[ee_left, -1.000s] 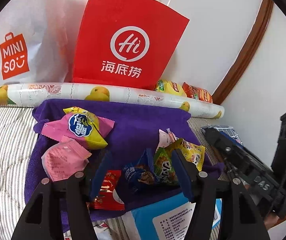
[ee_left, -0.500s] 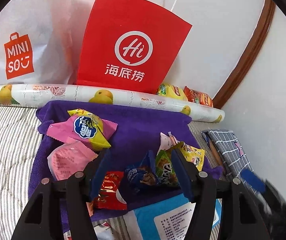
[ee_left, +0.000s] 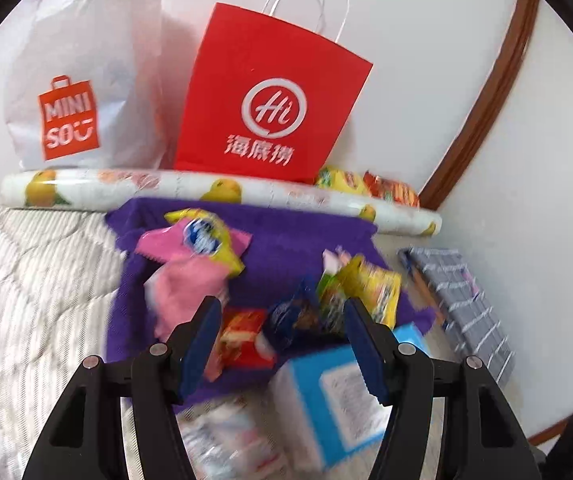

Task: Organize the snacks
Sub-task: 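Grasp the pink peach candy packet with the right tool while the left tool reaches toward the white packet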

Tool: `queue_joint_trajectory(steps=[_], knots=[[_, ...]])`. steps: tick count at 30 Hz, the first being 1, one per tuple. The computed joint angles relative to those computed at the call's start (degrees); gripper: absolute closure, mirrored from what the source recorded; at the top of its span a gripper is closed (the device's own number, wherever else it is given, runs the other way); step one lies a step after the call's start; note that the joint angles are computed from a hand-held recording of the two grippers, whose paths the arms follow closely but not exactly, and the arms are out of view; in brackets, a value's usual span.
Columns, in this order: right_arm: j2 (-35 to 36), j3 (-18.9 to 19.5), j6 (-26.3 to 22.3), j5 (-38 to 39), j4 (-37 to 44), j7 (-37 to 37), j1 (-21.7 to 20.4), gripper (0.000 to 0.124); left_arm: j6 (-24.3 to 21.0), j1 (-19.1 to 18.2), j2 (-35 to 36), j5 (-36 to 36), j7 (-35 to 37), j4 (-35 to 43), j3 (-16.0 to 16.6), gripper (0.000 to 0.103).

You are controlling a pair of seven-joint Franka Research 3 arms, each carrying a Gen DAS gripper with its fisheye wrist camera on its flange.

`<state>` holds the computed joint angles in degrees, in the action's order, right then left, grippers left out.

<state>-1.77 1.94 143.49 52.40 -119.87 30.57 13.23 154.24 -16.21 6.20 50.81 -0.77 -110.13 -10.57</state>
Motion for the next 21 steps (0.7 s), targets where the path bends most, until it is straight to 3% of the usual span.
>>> queue_joint_trajectory(steps=[6, 10, 17, 19, 21], knots=[[-0.7, 0.5, -8.9, 1.0, -1.4, -0.5, 0.9, 0.057, -3.1, 0.9, -7.5, -3.2, 0.1, -8.9, -1.6, 0.042], [0.1, 1.1, -10.8, 1.6, -1.5, -1.4, 1.8, 0.047, -3.2, 2.3, -12.4, -5.9, -0.3, -15.3, -2.9, 0.042], [3.5, 3.4, -4.7, -5.6, -1.9, 4.1, 4.2, 0.047, -1.9, 4.1, -17.0, -8.4, -1.2, -21.6, -5.0, 0.042], [2.2, 4.0, 0.3, -4.7, -4.2, 2.1, 5.0, 0.065, -1.7, 4.3, -16.9, -8.8, -0.7, -21.9, -5.5, 0.042], [1.6, 4.1, 2.2, -5.8, -5.1, 2.5, 5.5, 0.081, -1.7, 4.2, -16.3, -9.7, 0.5, -21.8, -5.7, 0.042]])
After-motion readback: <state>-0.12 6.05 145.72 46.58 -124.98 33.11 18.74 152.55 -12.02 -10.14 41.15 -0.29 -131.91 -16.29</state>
